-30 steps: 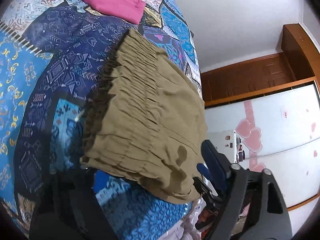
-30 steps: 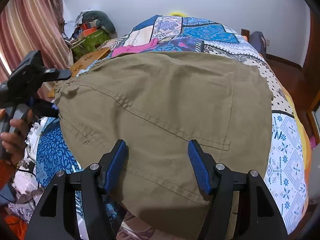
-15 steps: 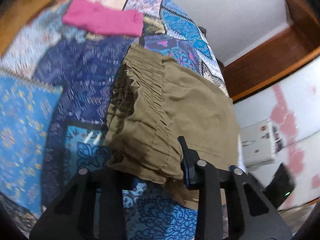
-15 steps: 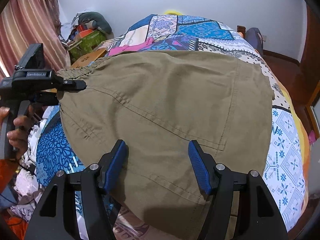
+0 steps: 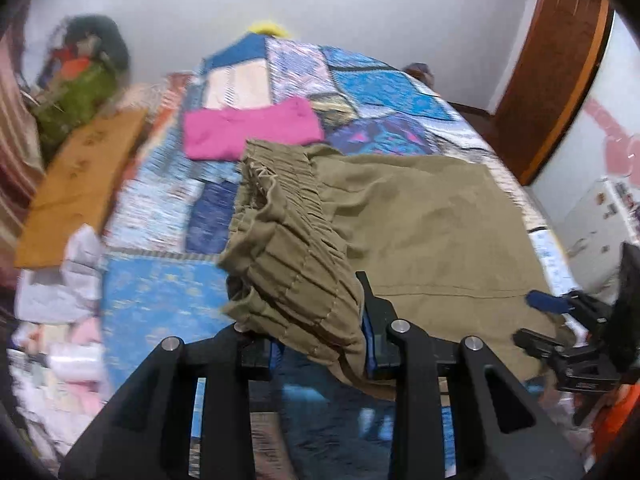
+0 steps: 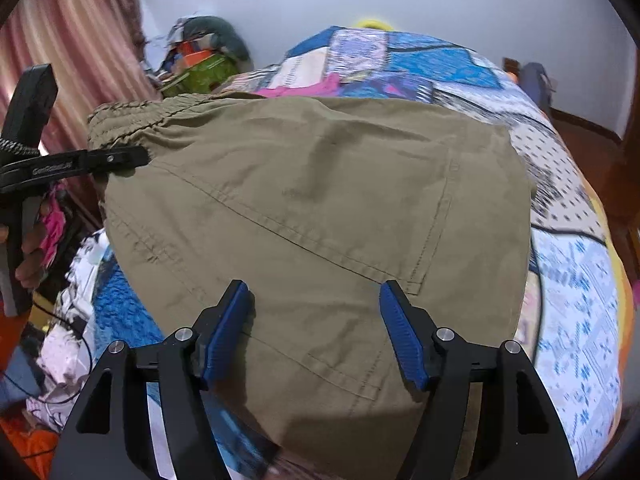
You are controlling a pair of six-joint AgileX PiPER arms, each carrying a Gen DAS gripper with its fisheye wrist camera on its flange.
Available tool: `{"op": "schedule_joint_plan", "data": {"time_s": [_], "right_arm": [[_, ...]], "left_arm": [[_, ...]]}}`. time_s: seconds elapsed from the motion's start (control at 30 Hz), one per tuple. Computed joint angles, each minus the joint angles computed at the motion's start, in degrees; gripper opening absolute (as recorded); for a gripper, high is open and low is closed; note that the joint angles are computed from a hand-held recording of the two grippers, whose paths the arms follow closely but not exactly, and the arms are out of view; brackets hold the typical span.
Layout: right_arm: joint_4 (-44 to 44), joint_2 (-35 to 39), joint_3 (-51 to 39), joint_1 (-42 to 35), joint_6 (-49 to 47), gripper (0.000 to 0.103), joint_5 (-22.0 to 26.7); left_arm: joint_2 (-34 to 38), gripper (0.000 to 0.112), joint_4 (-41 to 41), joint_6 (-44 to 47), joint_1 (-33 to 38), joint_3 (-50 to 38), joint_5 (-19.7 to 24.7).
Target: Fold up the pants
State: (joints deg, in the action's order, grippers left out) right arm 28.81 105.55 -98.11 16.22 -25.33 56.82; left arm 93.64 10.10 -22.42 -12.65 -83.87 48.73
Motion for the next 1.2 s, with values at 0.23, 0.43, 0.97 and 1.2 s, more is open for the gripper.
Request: {"op": "schedule_joint_plan", "data": {"time_s": [0.23,0.43,0.97,1.2], "right_arm": [[-0.2,1.2,-2.8,2.4,0.8,0.064,1.1],[-1.8,-1.8,-0.5,0.0,4.0,0.064,-0.6],[-4.6,-5.3,8.5,-6.9,7.2,0.064,-2.5],[-1.7,-6.1,10.8,-8.1,5.6,0.064,-3.5]], "left_arm": [[-1.5,0.031,15.5,-6.6,-4.9,-1.1,1.6],[-1.2,0.03,24.2,-8.5,-11.5,-3.5,0.9],[7.4,0.028,13.5,1.1,-18.3,-18.6,1.0],[11.7,0.027,11.5,3.8,-21.5,-22.9,2.2]]}}
